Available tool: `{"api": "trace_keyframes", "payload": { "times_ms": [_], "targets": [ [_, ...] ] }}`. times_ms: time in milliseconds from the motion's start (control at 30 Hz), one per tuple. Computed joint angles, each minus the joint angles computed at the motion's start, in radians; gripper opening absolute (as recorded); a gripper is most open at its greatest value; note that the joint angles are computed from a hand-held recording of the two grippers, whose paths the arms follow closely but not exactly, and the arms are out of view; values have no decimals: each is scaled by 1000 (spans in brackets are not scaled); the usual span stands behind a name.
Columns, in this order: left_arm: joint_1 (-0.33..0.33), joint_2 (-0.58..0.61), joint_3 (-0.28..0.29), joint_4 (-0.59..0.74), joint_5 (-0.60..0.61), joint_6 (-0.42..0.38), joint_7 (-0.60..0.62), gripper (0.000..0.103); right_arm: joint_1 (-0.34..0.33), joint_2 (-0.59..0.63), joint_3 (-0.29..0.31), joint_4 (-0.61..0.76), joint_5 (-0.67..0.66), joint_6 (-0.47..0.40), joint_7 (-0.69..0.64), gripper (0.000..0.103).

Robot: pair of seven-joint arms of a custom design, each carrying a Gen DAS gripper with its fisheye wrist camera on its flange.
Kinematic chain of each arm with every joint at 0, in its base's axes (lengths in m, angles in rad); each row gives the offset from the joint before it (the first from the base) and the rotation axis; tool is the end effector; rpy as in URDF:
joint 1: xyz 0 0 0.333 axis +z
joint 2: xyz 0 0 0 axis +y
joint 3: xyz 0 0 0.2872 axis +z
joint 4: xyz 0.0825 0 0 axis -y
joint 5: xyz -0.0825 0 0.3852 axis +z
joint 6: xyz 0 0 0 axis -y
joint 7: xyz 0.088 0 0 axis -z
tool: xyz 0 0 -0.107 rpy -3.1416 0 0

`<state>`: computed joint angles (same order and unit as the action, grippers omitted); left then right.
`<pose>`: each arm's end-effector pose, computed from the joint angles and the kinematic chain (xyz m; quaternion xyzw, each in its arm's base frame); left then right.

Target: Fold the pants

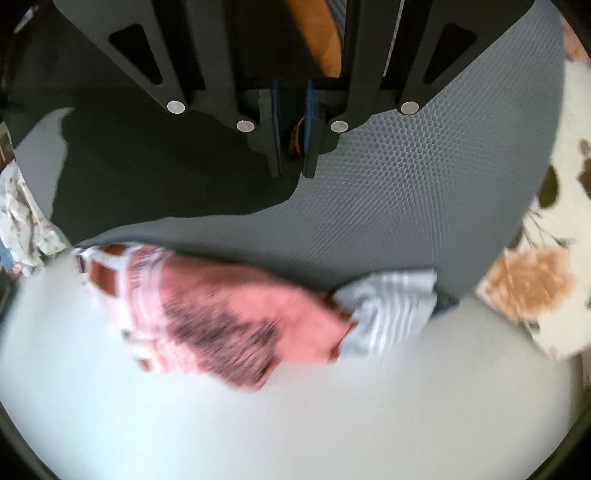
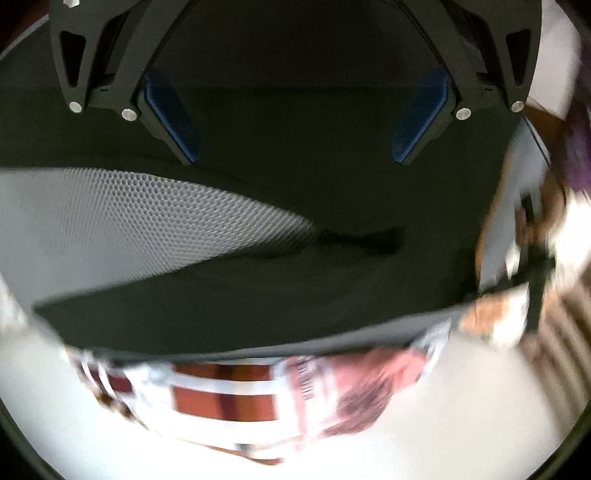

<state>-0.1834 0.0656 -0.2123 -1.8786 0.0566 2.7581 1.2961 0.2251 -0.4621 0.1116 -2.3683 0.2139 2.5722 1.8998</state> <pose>0.5796 -0.2412 0.5418 -0.5959 0.6983 -0.3509 0.1850 0.4454 0.1576 0.5466 -0.6235 0.7084 -0.0899 0.3185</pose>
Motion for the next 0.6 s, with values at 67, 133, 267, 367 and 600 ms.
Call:
{"api": "trace_keyframes", "payload": {
  "times_ms": [67,133,267,367,600],
  "targets": [
    [-18,-91,-8,-75,57,38,-44,10,42,13,-96,13,153,7,-53,103],
    [-39,-179,-14,-149,41,78,-37,10,67,39,-175,36,313,23,-107,103],
    [-96,-346,-18,-306,55,143,-52,10,75,147,-264,154,553,-11,-236,102],
    [-142,-462,-23,-416,61,169,-84,10,53,233,-271,252,647,-44,-279,99],
    [-235,-615,-29,-573,55,125,-195,10,-36,481,-250,489,790,-167,-284,88]
  ]
}}
